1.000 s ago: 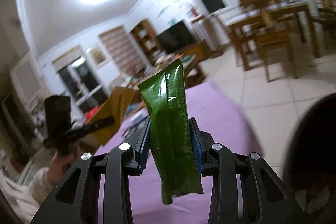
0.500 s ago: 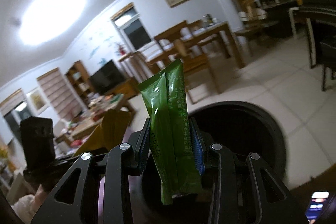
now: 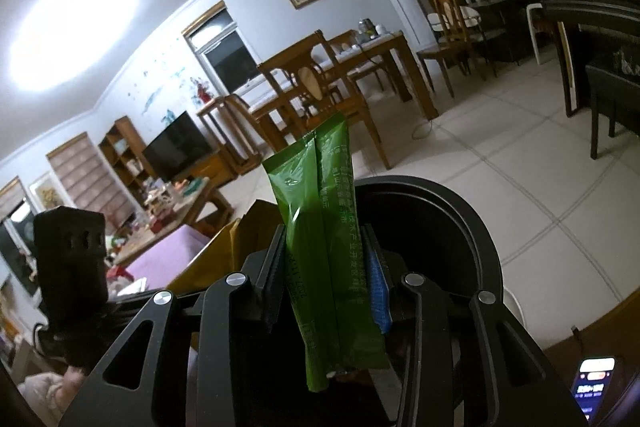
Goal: Collect trash
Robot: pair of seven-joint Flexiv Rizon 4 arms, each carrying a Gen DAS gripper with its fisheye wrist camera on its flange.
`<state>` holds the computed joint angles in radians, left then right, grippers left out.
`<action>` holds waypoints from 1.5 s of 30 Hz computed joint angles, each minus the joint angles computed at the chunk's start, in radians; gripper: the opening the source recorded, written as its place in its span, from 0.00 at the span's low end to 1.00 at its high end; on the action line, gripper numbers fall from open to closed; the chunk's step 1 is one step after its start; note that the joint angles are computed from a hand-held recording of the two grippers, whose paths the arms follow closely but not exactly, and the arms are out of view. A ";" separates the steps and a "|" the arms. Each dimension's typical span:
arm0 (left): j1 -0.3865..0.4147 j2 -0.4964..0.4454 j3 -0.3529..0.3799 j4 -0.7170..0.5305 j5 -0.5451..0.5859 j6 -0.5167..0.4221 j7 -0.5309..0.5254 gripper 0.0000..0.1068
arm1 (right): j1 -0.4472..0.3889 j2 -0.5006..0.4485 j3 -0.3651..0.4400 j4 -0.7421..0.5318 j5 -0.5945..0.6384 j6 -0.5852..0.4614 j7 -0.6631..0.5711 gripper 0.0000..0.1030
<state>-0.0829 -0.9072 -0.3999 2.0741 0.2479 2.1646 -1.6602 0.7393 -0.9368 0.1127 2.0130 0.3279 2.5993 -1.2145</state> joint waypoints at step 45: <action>0.029 0.170 0.358 0.568 -0.119 0.652 -0.115 0.92 | 0.386 0.008 -0.132 -0.414 0.119 -0.480 -0.229 0.83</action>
<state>-0.0541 -0.7376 -0.0418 2.6425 0.1289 2.8164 -1.7757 1.1254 -0.9292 -0.0194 1.5993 0.4473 2.1194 -1.4432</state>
